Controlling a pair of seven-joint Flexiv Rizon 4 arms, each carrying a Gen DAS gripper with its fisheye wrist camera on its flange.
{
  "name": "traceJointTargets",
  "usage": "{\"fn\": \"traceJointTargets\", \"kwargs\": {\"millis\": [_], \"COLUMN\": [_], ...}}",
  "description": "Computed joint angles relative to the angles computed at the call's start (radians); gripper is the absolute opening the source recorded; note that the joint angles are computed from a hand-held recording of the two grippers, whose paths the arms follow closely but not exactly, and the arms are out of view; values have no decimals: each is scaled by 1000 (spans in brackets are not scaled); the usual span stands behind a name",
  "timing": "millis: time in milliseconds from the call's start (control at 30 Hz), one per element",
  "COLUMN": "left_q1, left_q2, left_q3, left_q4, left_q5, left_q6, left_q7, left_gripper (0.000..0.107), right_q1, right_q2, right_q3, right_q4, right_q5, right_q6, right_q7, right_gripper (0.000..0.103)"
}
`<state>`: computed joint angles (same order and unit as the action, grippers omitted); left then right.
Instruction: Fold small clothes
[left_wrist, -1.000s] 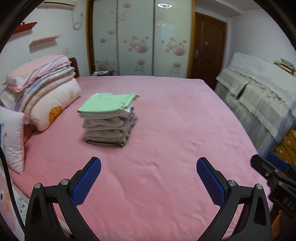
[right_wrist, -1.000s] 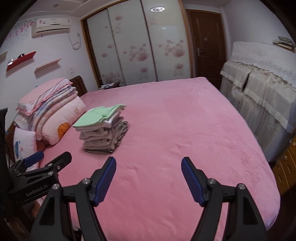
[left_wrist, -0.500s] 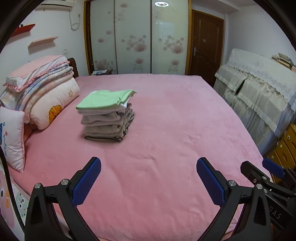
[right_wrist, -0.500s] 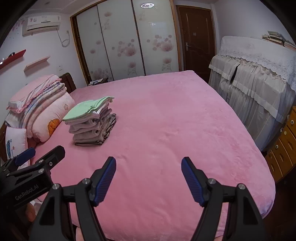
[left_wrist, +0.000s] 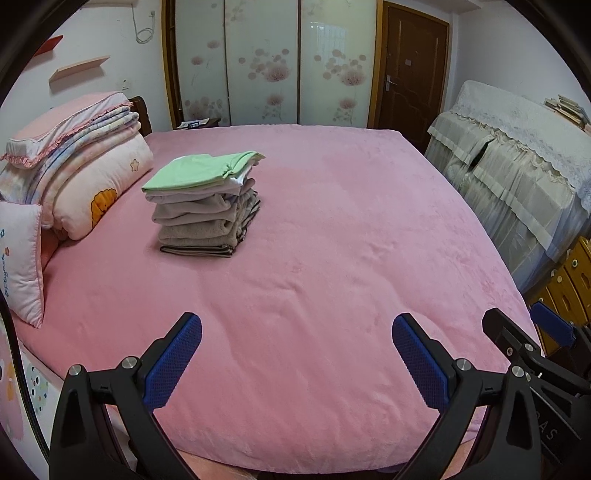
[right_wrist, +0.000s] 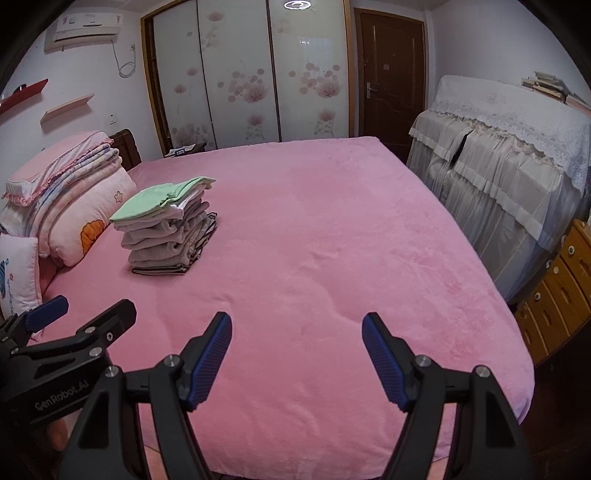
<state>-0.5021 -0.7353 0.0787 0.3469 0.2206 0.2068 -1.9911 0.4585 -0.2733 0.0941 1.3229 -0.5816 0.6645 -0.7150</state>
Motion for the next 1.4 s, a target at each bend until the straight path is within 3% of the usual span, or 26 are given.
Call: {"fn": "traceJointTargets", "kwargs": {"millis": [267, 900, 1400], "left_q1": [-23, -38, -42], "left_q2": [29, -5, 71], "left_q3": [-4, 2, -6], "left_q4": [43, -21, 119], "left_q5": [12, 2, 31], "left_q6": [27, -20, 35], "left_q7": [-9, -24, -52], "left_gripper": [102, 103, 102], "right_q1": [-23, -42, -43], "right_q2": [32, 61, 76], "right_q3": [8, 16, 23], "right_q4": [36, 79, 102], "right_q5": [29, 2, 3], "right_q6": [9, 25, 47], "right_q7": [2, 30, 29], "right_gripper": [74, 74, 74]}}
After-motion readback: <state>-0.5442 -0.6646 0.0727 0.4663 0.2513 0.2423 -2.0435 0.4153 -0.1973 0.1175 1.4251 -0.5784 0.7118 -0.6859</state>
